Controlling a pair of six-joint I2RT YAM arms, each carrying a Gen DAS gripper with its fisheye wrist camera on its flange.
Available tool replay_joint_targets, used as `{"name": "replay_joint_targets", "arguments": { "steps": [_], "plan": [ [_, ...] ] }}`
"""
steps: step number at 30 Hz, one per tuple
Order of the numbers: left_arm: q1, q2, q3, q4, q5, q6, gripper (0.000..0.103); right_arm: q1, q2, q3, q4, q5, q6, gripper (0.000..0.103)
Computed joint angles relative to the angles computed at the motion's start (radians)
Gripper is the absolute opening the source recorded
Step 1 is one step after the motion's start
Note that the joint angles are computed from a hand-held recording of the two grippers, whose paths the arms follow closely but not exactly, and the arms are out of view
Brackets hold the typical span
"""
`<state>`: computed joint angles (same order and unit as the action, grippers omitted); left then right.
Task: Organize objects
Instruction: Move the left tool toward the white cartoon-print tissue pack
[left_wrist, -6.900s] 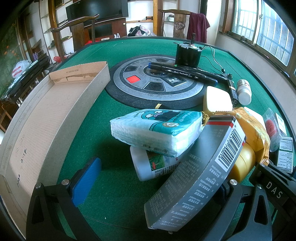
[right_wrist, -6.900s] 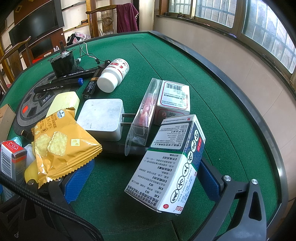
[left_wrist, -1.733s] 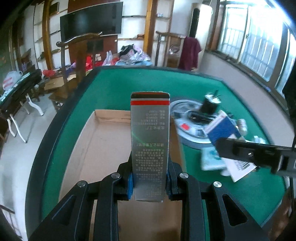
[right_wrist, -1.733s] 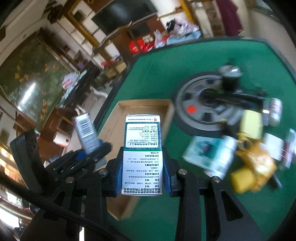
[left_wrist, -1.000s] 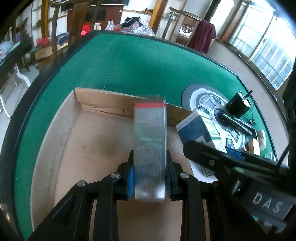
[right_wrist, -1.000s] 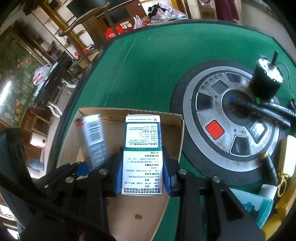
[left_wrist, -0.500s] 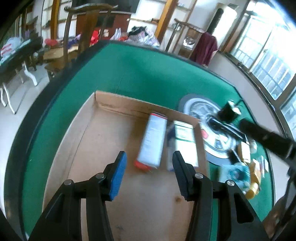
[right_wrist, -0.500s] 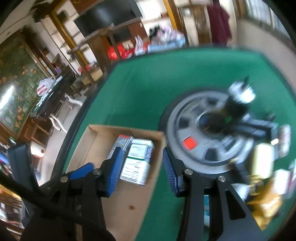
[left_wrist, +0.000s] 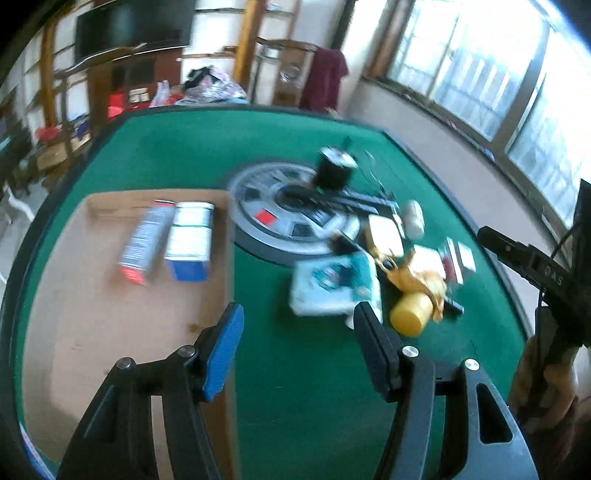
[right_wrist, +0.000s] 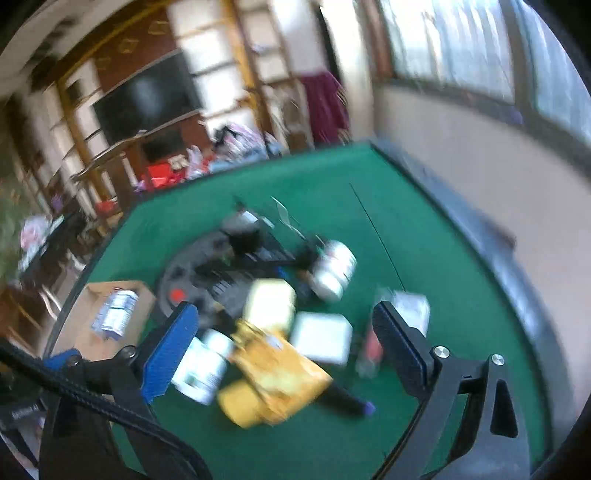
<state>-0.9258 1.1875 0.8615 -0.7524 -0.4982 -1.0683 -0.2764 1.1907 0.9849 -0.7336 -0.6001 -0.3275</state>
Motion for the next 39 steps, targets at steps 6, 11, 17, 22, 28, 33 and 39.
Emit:
{"name": "replay_joint_targets", "arguments": {
  "steps": [6,11,17,22,28,33,39],
  "plan": [
    [0.057,0.169,0.077,0.096,0.057,0.056,0.056,-0.141,0.081,-0.076,0.098,-0.089,-0.040,0.096],
    [0.237,0.241,0.057,0.282,0.241,0.073,0.056,-0.177,0.172,-0.066,0.140,-0.146,-0.036,0.096],
    [0.334,0.449,0.212,0.234,0.387,0.196,0.056,-0.169,0.196,-0.057,0.116,-0.140,-0.076,0.096],
    [0.291,0.381,0.164,0.218,0.552,0.301,0.056,-0.174,0.192,-0.063,0.109,-0.148,-0.096,0.096],
    [0.137,0.181,0.042,0.160,0.488,0.269,0.056,-0.170,0.220,-0.049,0.080,-0.146,-0.105,0.096],
    [0.043,0.055,0.008,0.063,0.328,0.204,0.056,-0.167,0.214,-0.058,0.088,-0.141,-0.109,0.096],
    [-0.082,0.075,-0.005,0.038,0.179,-0.035,0.056,-0.156,0.211,-0.065,0.093,-0.123,-0.110,0.096]
  ]
}}
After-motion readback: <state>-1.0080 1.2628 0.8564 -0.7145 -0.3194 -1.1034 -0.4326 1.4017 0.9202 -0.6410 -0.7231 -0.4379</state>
